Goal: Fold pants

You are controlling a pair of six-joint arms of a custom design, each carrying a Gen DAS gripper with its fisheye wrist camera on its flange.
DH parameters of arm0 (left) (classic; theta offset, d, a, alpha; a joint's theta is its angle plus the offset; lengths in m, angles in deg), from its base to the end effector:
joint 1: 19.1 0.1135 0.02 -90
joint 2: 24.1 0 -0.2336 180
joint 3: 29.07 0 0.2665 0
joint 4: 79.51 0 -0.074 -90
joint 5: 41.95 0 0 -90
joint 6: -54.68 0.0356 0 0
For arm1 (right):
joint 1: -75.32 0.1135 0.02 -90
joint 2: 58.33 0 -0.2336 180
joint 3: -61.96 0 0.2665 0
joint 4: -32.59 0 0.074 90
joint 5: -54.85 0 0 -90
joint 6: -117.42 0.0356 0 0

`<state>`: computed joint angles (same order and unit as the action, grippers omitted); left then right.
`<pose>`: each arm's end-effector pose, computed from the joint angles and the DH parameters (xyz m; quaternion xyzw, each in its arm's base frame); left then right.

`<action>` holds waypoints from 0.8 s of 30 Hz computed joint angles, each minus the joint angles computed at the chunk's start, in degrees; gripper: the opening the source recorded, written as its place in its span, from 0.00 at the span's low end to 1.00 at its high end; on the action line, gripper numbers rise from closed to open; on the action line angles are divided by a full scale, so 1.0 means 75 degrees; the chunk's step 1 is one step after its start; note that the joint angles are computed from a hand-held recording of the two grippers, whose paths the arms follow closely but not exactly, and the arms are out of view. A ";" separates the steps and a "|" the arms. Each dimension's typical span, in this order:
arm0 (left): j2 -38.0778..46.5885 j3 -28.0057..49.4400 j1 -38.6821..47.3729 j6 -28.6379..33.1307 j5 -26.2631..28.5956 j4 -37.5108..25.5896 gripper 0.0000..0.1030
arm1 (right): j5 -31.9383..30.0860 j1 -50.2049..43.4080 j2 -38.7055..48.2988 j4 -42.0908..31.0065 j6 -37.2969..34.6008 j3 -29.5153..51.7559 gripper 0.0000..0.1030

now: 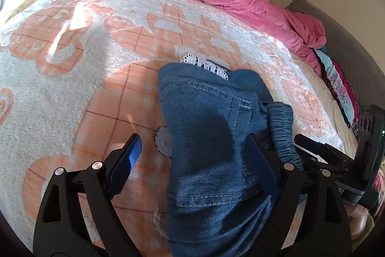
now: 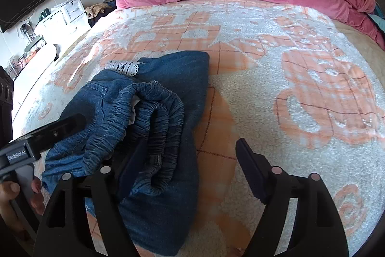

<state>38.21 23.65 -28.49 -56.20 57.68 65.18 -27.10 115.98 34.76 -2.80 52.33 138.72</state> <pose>0.2472 -0.0469 0.1989 -0.0601 0.9189 -0.1746 0.3486 0.2733 0.2282 0.1861 -0.1063 0.9367 0.1214 0.3109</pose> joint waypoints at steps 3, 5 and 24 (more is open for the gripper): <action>-0.0393 -0.0030 0.0075 0.0039 -0.0005 -0.0211 0.87 | 0.0152 0.0058 -0.0365 0.0080 0.0086 -0.0234 0.86; -0.0718 -0.0057 0.0048 0.0102 -0.0136 -0.0399 0.90 | 0.0243 0.0101 -0.0608 0.0086 0.0148 -0.0360 0.90; -0.2437 0.0173 -0.0817 0.0310 -0.1474 -0.1788 0.91 | 0.1921 0.0943 -0.2625 0.0102 0.0012 -0.1197 0.95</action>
